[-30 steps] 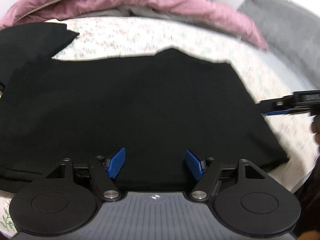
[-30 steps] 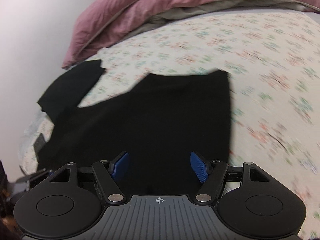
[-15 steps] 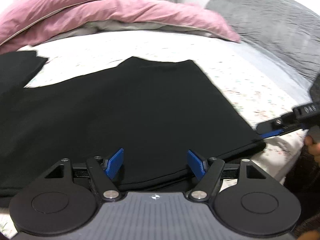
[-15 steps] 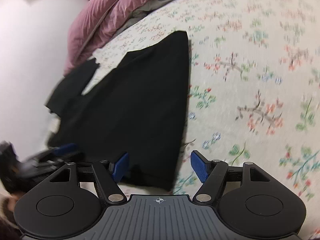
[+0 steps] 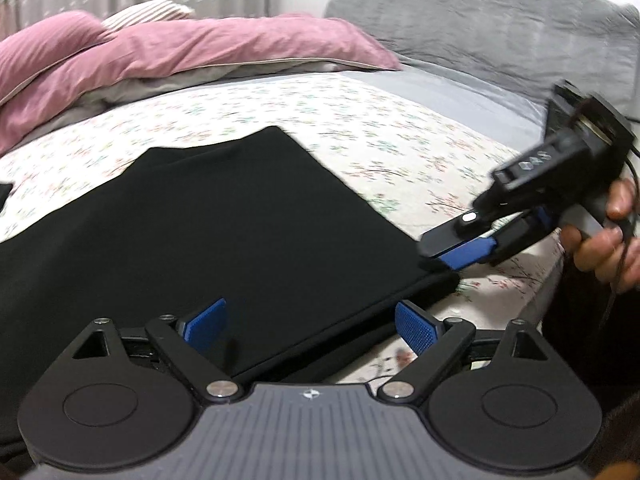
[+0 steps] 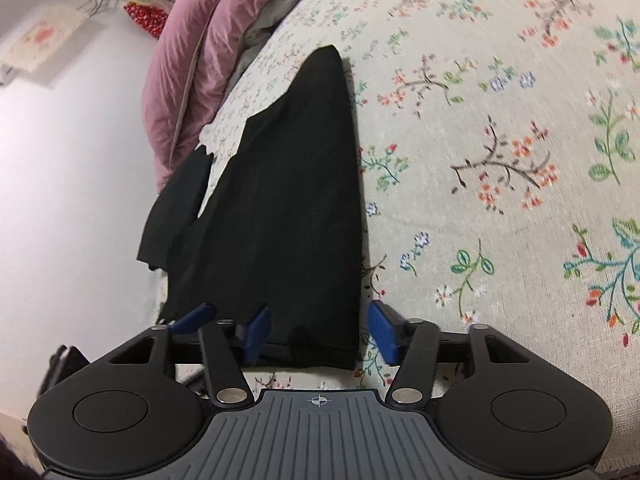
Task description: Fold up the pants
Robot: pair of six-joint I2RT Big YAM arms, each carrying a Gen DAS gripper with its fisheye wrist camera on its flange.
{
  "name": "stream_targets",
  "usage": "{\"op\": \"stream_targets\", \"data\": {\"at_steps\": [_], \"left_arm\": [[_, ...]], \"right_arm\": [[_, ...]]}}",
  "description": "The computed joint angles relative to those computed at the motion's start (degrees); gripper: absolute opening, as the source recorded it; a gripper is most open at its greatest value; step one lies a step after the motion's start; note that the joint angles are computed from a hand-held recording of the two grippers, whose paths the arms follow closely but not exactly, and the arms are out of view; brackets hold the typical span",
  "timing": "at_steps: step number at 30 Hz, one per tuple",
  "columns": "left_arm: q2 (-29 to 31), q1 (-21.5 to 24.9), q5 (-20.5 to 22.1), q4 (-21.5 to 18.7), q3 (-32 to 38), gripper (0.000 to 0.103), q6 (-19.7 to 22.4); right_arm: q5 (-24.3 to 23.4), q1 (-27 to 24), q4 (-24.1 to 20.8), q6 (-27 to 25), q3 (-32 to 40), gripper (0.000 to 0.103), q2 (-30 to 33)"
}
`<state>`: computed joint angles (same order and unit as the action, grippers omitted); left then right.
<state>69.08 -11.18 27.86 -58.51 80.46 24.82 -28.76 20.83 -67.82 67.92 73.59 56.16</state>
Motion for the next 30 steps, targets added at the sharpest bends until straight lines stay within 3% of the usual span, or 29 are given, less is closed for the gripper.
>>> {"op": "stream_targets", "data": {"at_steps": [3, 6, 14, 17, 20, 22, 24, 25, 27, 30], "left_arm": [[0.03, -2.07, -0.65, 0.59, -0.14, 0.101, 1.22], [-0.31, -3.79, -0.85, 2.09, -0.54, 0.101, 2.04], [0.28, -6.66, 0.79, 5.55, -0.57, 0.096, 2.23], [0.13, -8.27, -2.83, 7.43, -1.46, 0.086, 1.79], [0.27, -10.09, -8.75, 9.12, -2.17, 0.063, 1.54], [0.78, -10.80, -11.98, 9.33, -2.02, 0.041, 0.91], [1.39, -10.90, -13.46, 8.35, -1.35, 0.030, -0.73], [1.63, -10.79, -13.57, 7.96, -1.06, 0.029, -1.82], [1.58, -10.52, -13.49, 7.58, -0.89, 0.026, -3.33], [1.10, -10.54, -13.73, 7.58, -1.13, 0.025, -4.85]], "right_arm": [[-1.26, -0.96, -0.61, 1.23, -0.46, 0.026, 0.05], [-2.46, -2.04, 1.32, 2.66, -0.63, 0.019, -0.84], [-5.74, -3.46, 2.77, -0.15, 3.89, 0.017, 2.29], [-6.81, -3.68, 3.05, -0.76, 4.57, 0.017, 3.43], [-7.95, -4.05, 3.18, -1.90, 4.93, 0.018, 4.14], [-8.29, -4.46, 2.71, -3.72, 5.38, 0.021, 4.60], [-7.28, -5.23, 0.09, -7.12, 6.77, 0.026, 5.92], [-6.05, -5.81, -1.69, -9.17, 7.71, 0.037, 6.77], [-4.43, -7.24, -3.49, -12.27, 8.75, 0.048, 8.32], [-4.06, -9.31, -3.92, -15.73, 9.21, 0.048, 11.03]]}}
